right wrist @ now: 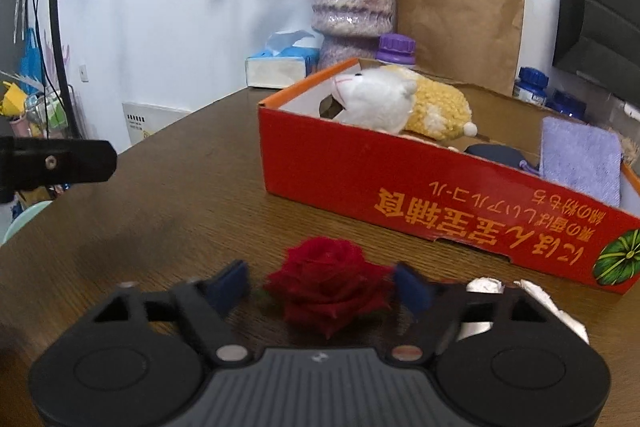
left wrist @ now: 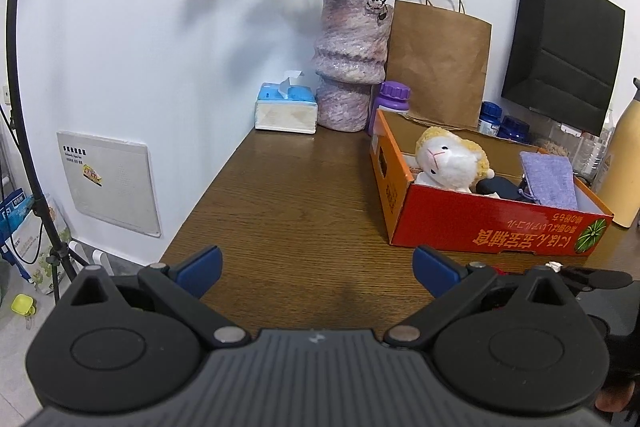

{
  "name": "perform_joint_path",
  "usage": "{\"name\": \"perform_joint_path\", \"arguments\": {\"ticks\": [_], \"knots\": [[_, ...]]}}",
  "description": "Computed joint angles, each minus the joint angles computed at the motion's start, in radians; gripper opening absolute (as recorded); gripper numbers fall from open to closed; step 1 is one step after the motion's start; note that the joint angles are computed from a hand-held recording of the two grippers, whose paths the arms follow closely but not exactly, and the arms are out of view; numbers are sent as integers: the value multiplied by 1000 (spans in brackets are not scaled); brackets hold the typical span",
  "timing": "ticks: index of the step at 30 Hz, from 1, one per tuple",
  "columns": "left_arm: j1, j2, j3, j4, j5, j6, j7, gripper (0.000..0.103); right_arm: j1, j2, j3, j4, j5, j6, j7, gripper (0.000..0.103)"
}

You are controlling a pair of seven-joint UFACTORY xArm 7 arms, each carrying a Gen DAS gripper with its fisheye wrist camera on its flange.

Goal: Flip cup upright
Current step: 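Withdraw both tools and close the right tool on the red rose, then lift the red rose with the right tool while the left tool grasps the white cloth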

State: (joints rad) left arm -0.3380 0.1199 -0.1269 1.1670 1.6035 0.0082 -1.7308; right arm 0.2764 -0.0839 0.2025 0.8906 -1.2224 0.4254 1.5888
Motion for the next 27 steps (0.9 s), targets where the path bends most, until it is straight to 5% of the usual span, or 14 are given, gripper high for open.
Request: {"name": "perform_joint_path", "arguments": {"ticks": [5, 27], "knots": [[-8, 5, 5, -5, -53, 12, 48, 103, -8, -10, -1, -12, -32, -28, 39, 47], [-84, 54, 12, 30, -95, 95, 47, 103, -73, -210, 23, -156, -231, -32, 245, 44]]}}
